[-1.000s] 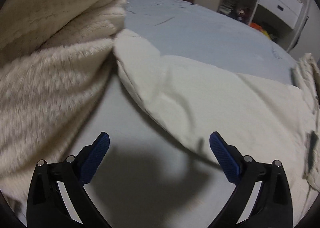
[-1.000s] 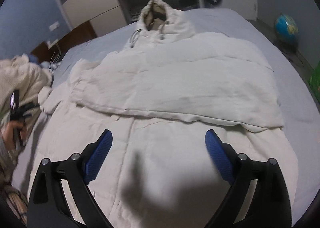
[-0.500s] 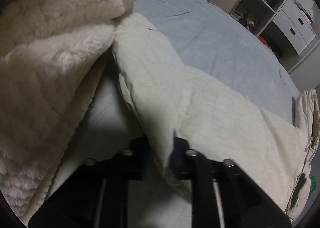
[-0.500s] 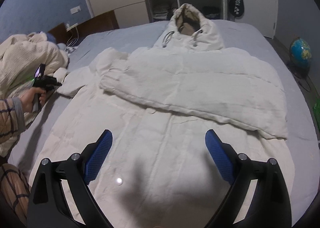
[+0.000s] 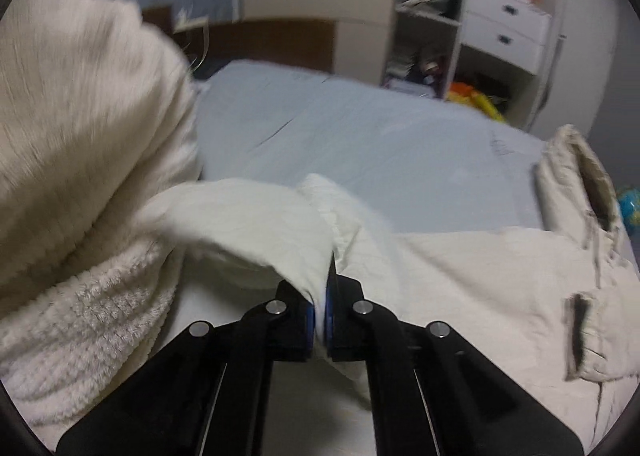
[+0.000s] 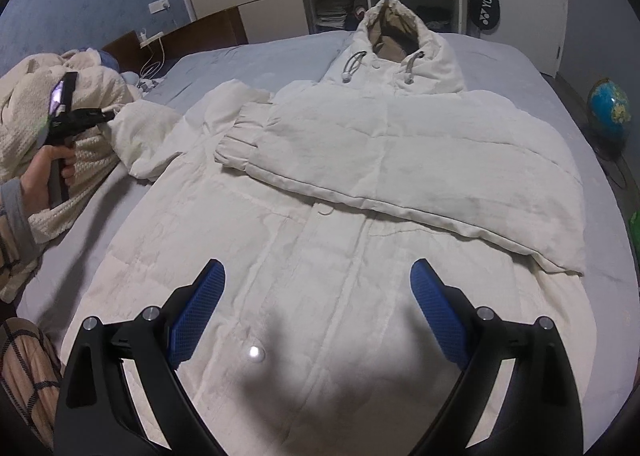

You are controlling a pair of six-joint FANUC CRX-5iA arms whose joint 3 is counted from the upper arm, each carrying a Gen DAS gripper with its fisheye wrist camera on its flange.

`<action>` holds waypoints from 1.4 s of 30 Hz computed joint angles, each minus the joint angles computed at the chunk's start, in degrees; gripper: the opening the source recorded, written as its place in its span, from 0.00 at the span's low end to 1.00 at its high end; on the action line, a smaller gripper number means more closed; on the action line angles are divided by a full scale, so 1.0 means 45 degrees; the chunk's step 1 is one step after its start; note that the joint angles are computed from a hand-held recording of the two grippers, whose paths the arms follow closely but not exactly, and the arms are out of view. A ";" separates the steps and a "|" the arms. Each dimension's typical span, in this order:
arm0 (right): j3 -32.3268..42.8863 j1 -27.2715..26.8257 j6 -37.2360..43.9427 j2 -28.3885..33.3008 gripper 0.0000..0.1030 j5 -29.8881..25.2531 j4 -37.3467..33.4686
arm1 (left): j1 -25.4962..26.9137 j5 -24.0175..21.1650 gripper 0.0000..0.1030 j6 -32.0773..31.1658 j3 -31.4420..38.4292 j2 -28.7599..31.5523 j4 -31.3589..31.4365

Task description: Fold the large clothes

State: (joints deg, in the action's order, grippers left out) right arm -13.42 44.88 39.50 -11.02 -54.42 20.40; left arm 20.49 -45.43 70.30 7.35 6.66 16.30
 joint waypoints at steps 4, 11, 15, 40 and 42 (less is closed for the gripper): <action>-0.0173 -0.0244 -0.0299 -0.0437 0.87 0.0176 -0.0233 | -0.0512 0.0675 0.03 -0.0658 -0.0901 -0.0919 0.0789; -0.0272 -0.0699 -0.0533 -0.0910 0.87 0.0342 -0.0604 | -0.2085 0.1371 0.03 -0.1080 -0.0957 -0.1337 0.0780; -0.0393 -0.0919 -0.0624 -0.1151 0.87 0.0429 -0.0688 | -0.3267 0.1680 0.03 -0.0940 -0.0750 -0.1424 0.0177; -0.1954 -0.2271 -0.1614 -0.3142 0.87 0.0267 -0.0766 | -0.8080 0.0867 0.03 0.0380 0.0414 0.0267 -0.1270; -0.2020 -0.2364 -0.1610 -0.3207 0.87 0.0190 -0.0741 | -0.8362 0.0726 0.03 0.0728 0.0578 0.0589 -0.1655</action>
